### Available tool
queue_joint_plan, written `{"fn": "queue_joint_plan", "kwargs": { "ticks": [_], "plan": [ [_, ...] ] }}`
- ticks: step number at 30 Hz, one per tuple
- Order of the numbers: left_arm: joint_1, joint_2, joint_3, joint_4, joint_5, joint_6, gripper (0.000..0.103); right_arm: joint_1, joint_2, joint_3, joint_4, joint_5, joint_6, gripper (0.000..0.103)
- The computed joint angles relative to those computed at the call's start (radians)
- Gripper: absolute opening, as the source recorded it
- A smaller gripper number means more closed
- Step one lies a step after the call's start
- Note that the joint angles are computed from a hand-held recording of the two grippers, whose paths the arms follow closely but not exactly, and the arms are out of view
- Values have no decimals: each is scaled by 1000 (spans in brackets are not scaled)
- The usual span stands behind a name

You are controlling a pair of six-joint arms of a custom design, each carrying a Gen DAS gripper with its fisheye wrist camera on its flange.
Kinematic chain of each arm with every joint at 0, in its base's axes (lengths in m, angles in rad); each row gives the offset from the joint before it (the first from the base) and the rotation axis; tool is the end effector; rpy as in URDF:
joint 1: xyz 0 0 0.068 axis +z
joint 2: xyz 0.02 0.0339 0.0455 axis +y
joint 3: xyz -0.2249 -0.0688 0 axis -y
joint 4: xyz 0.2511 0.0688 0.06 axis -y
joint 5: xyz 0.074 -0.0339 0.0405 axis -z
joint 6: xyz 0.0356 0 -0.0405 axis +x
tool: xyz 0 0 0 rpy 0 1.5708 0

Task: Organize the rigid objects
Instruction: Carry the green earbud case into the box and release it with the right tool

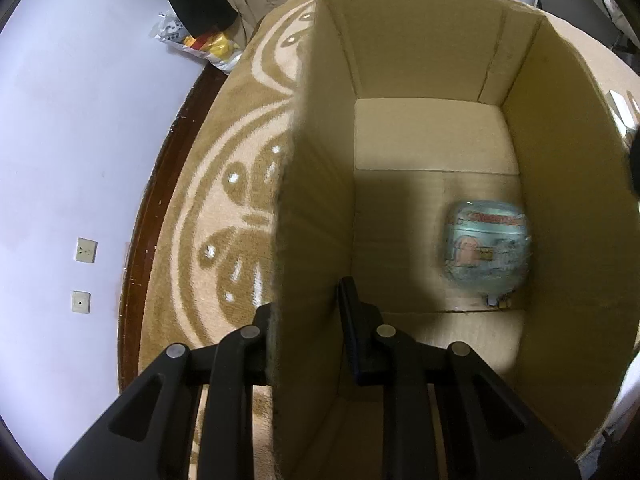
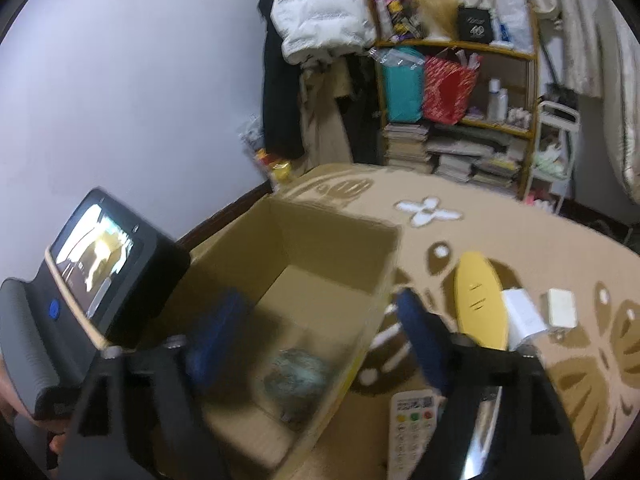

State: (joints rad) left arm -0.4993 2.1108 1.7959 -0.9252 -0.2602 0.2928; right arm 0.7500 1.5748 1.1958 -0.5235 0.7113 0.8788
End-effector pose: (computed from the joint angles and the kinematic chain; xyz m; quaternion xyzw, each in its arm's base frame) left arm 0.3803 -0.1970 0.1831 0.3576 0.9106 0.1105 0.1755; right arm 0.2638 0.2140 0.2220 0.1710 0.8764 -0.0021 0.4502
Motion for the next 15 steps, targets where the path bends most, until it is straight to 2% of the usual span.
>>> {"fn": "queue_joint_plan", "kwargs": {
  "ticks": [3,15],
  "plan": [
    [6,7,12,-10,8,-3,22,-4,-23,3,-30,44,2,103],
    [10,27,45,-30,13,-4,22,-135,-122,-65,-84,35,-14,103]
  ]
}}
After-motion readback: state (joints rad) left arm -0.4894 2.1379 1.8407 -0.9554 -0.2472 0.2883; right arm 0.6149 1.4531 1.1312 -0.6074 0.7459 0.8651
